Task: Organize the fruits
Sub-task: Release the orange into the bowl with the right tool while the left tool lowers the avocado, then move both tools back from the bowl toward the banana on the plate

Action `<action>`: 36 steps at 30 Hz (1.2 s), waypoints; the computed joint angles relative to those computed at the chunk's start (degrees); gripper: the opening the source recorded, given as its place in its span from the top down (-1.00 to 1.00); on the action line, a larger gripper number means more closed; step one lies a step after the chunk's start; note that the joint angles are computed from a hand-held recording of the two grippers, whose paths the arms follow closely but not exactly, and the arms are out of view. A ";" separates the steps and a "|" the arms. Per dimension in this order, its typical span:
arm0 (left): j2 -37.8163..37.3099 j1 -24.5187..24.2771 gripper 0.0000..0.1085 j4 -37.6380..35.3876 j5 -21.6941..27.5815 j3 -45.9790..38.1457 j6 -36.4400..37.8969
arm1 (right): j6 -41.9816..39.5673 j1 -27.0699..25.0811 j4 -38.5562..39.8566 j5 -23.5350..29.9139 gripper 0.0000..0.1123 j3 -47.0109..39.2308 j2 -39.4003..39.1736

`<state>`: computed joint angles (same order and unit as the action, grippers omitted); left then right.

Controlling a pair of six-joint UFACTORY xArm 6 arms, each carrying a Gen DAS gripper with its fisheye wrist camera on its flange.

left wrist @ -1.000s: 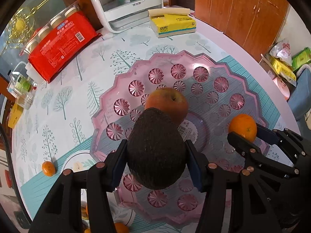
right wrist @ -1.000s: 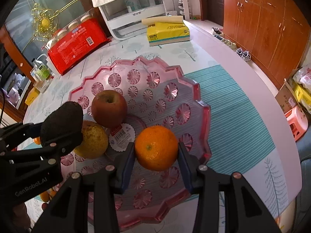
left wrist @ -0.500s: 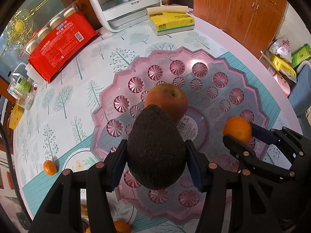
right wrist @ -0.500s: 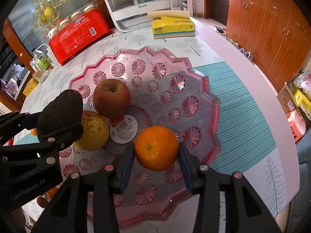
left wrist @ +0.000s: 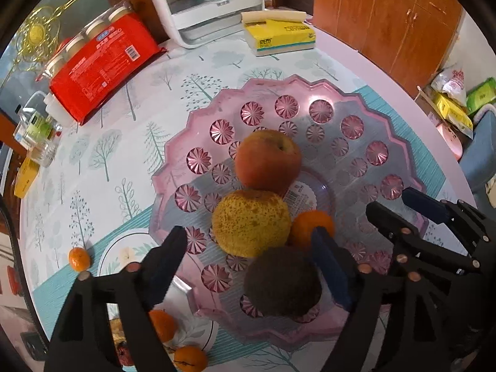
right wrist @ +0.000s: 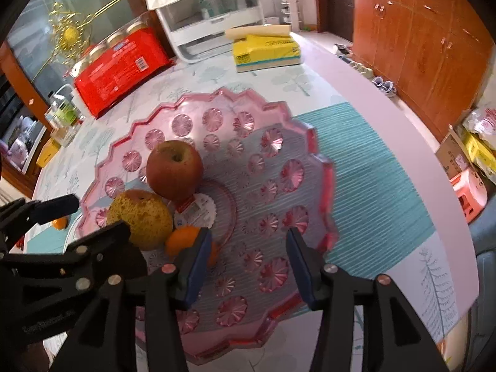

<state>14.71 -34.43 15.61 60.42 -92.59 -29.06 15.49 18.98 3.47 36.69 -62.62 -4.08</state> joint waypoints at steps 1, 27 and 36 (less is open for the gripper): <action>0.02 -0.01 -0.52 -0.21 0.02 -0.09 0.06 | -0.49 -0.19 0.92 -0.01 0.07 0.10 -0.08; -4.40 -0.76 -0.55 2.08 -2.15 3.76 -0.62 | 4.09 1.21 -1.99 -0.49 0.07 1.41 -2.66; -8.14 0.10 -0.55 2.00 -4.48 8.13 -0.33 | 7.14 2.92 -4.77 0.12 0.07 1.36 -3.43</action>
<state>6.57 -34.33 17.62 55.94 -84.46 -29.39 22.63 21.89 -1.30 36.81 -61.26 -7.51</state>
